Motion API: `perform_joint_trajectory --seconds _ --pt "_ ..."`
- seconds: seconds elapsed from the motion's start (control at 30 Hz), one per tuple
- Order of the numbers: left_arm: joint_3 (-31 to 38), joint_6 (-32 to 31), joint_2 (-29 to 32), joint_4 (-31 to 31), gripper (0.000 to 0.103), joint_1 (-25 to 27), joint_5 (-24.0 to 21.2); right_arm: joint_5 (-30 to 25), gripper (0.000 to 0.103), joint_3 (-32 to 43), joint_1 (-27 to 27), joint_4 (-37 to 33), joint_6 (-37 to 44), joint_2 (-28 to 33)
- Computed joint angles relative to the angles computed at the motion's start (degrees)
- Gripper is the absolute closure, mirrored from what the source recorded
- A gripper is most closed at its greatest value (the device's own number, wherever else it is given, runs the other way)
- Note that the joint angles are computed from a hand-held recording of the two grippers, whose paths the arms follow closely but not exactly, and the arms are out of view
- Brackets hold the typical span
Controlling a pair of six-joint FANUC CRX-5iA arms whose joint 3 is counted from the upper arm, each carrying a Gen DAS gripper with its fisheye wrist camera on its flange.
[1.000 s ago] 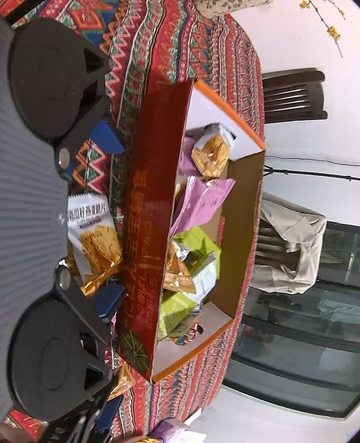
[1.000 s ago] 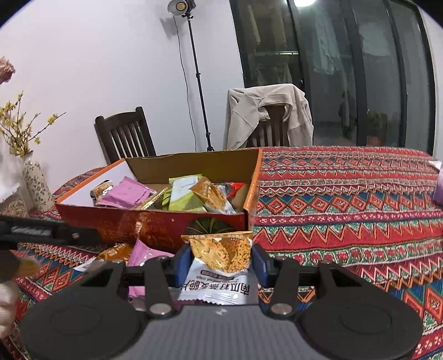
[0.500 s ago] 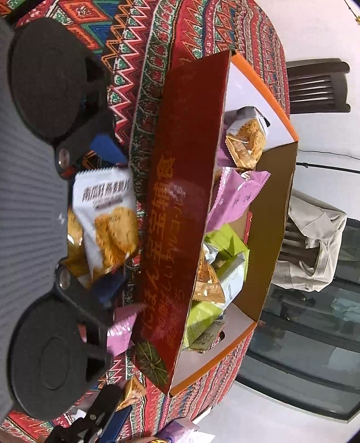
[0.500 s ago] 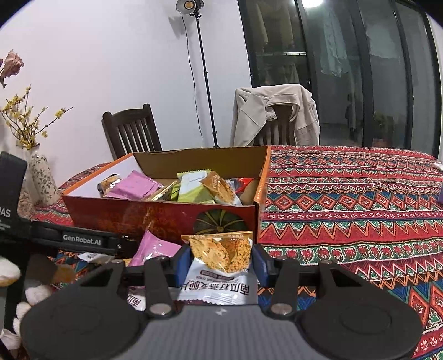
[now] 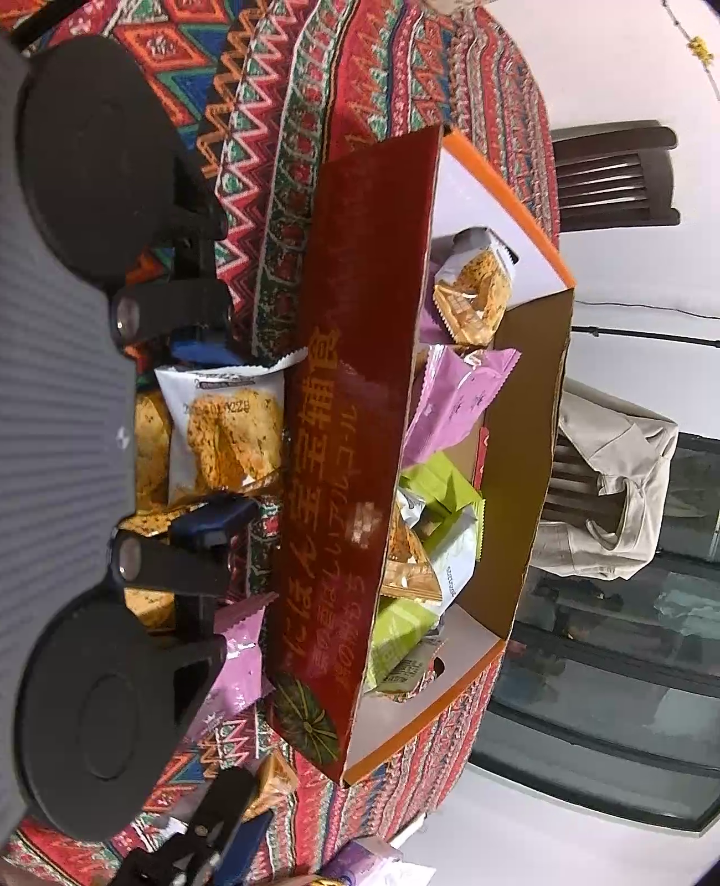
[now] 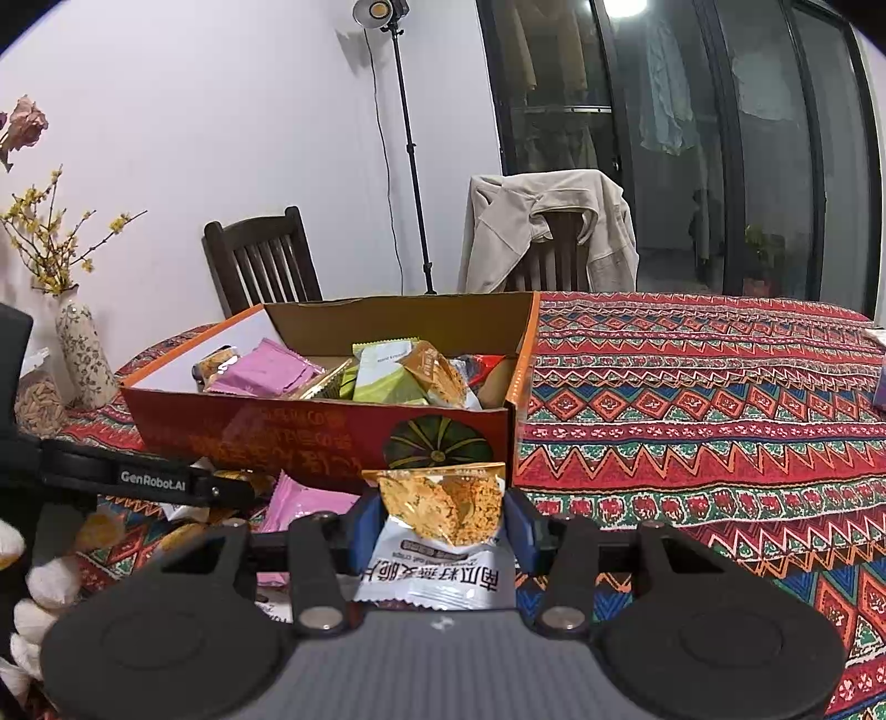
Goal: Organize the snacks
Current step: 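Grasp a white cracker packet with the right tool while the left tool grasps another, then lower both cracker packets into the box and release them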
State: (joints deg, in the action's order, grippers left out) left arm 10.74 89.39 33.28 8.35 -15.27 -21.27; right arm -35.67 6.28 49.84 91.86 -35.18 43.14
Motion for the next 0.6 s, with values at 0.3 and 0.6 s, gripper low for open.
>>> perform_joint_trajectory --seconds 0.3,0.6 --pt "-2.51 0.16 -1.96 -1.27 0.053 0.02 2.28 0.47 0.057 -2.05 -0.82 5.59 -4.97 -0.94" --pt "-9.33 -8.91 -5.15 7.67 0.053 0.56 8.72 0.86 0.057 -1.48 -0.94 5.49 -4.64 -0.50"
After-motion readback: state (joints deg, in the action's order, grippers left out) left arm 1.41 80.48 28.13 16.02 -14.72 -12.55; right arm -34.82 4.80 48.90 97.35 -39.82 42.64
